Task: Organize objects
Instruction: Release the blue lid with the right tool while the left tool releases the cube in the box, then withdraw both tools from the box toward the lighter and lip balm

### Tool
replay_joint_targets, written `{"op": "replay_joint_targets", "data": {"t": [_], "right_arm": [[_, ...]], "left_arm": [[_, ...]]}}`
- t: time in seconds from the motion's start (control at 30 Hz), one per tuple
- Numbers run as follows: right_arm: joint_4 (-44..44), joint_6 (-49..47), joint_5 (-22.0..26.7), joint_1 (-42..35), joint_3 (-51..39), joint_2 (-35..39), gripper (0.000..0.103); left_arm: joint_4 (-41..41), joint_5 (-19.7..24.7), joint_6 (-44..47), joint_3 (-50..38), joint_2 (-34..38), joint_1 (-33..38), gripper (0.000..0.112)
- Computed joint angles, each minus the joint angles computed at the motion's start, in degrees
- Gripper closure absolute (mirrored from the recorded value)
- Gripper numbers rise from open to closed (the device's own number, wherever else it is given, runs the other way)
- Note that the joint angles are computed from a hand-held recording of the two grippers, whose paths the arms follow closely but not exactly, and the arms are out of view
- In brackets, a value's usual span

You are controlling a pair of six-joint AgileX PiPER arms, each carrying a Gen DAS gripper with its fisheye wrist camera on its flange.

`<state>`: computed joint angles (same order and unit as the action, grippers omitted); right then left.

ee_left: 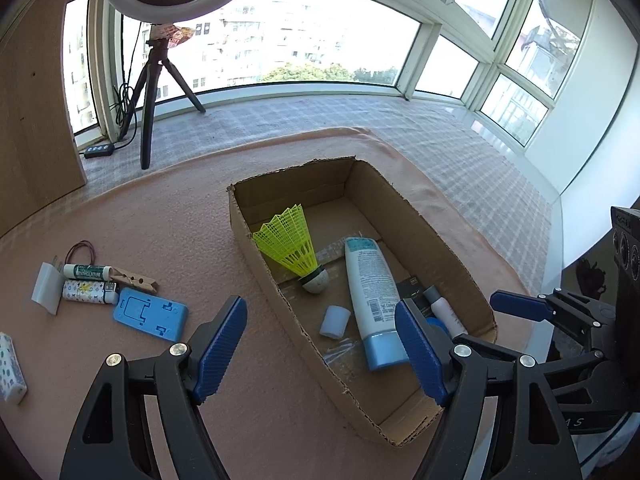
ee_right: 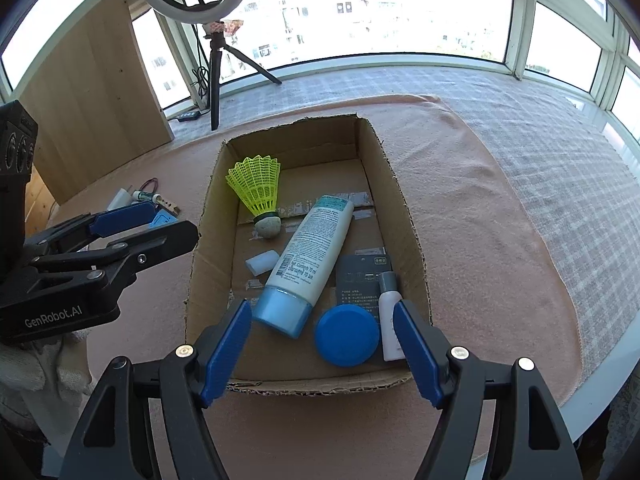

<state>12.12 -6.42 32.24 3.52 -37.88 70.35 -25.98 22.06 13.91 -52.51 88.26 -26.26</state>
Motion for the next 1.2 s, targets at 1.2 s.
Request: {"op": "replay_joint_targets", "data": {"t": [1.2], "right_arm": [[14.96, 1.3, 9.27, 21.3, -44.91, 38.25, 0.044]], "left_arm": [[-18.05, 18.3, 46.02, 15.55, -9.84, 62.02, 0.043]]}}
